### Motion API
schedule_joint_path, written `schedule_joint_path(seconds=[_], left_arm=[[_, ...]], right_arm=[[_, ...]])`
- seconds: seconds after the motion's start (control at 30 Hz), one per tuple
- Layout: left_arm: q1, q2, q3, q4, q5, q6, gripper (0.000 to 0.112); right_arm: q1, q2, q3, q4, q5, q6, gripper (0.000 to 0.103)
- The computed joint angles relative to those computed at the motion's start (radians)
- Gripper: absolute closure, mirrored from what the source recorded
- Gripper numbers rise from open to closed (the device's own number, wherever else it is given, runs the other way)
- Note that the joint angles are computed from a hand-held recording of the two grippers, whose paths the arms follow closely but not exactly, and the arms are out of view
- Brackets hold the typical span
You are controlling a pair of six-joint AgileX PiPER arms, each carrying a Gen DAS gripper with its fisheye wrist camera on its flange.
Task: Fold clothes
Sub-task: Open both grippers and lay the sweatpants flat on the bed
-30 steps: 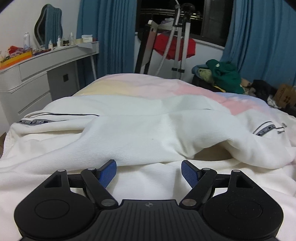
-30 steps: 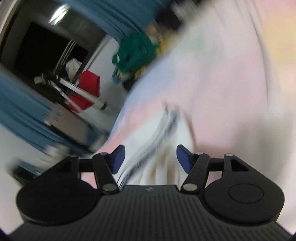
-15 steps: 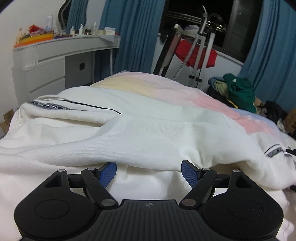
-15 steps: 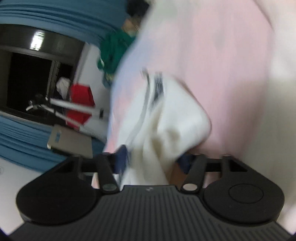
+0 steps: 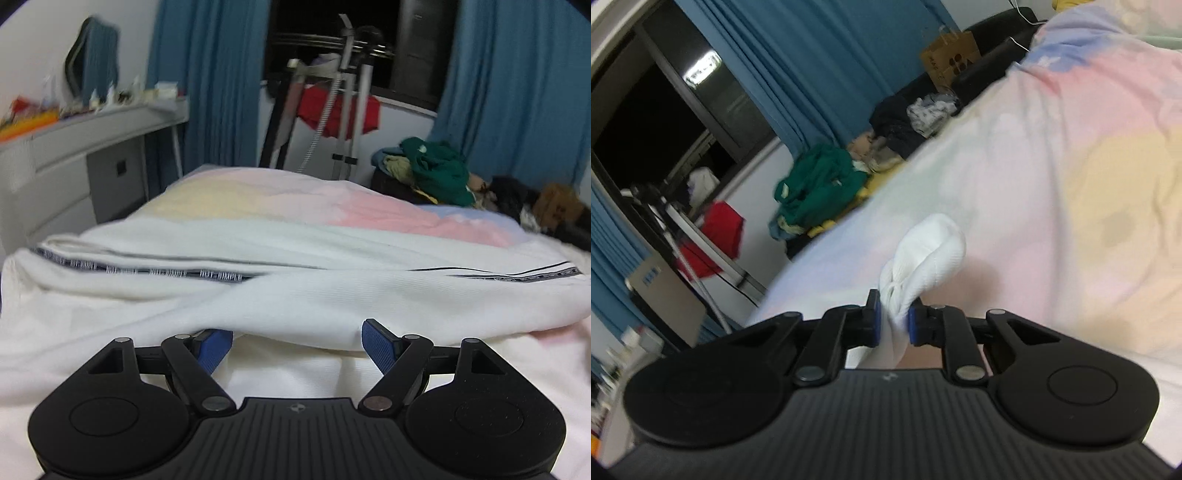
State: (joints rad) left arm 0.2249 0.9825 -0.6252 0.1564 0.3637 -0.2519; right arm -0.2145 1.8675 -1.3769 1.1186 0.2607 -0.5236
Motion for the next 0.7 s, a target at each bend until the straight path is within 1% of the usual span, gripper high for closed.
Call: schedule_joint_path(seconds=[0.07, 0.1, 0.17, 0.2, 0.23, 0.3, 0.37, 0.4, 0.43, 0.47, 0.5, 0.53, 0.63, 0.67, 0.7], left_arm=[[-0.046, 0.011, 0.001, 0.074, 0.017, -0.05, 0.034], [-0.063, 0.021, 0.001, 0.094, 0.024, -0.065, 0.034], [-0.092, 0.042, 0.0, 0.107, 0.034, -0.074, 0.034], [-0.091, 0.053, -0.002, 0.07, 0.035, -0.043, 0.034], [-0.084, 0.062, -0.004, 0.023, 0.034, -0.005, 0.034], [-0.084, 0.071, -0.002, -0.008, 0.024, 0.018, 0.034], [-0.097, 0.072, 0.009, 0.017, 0.009, -0.012, 0.034], [-0.105, 0.07, 0.015, 0.045, 0.001, -0.044, 0.034], [-0.105, 0.068, 0.02, 0.049, -0.006, -0.05, 0.034], [-0.099, 0.068, 0.022, 0.022, -0.009, -0.029, 0.034], [-0.084, 0.067, 0.024, -0.033, -0.01, 0.021, 0.034], [-0.071, 0.068, 0.021, -0.084, -0.004, 0.065, 0.034], [-0.038, 0.047, 0.021, -0.179, 0.03, 0.147, 0.034], [-0.034, 0.029, 0.024, -0.19, 0.042, 0.159, 0.034], [-0.034, 0.009, 0.027, -0.185, 0.054, 0.159, 0.034]], right_arm=[[-0.027, 0.02, 0.027, 0.037, 0.017, -0.087, 0.086], [-0.042, 0.027, 0.049, 0.087, 0.03, -0.157, 0.086], [-0.076, 0.031, 0.091, 0.214, 0.079, -0.293, 0.084], [-0.09, 0.032, 0.095, 0.226, 0.108, -0.305, 0.082], [-0.101, 0.029, 0.087, 0.198, 0.14, -0.277, 0.079], [-0.124, 0.007, 0.064, 0.064, 0.205, -0.148, 0.073], [-0.14, -0.045, 0.069, -0.056, 0.249, -0.043, 0.059], [-0.15, -0.083, 0.084, -0.09, 0.271, -0.014, 0.054], [-0.162, -0.126, 0.11, -0.106, 0.29, -0.001, 0.046], [-0.178, -0.173, 0.144, -0.105, 0.308, -0.004, 0.037], [-0.194, -0.222, 0.176, -0.115, 0.33, 0.002, 0.033], [-0.208, -0.272, 0.203, -0.144, 0.353, 0.017, 0.031], [-0.242, -0.408, 0.256, -0.324, 0.436, 0.098, 0.032], [-0.265, -0.452, 0.282, -0.353, 0.455, 0.105, 0.032], [-0.3, -0.5, 0.321, -0.35, 0.474, 0.095, 0.032]])
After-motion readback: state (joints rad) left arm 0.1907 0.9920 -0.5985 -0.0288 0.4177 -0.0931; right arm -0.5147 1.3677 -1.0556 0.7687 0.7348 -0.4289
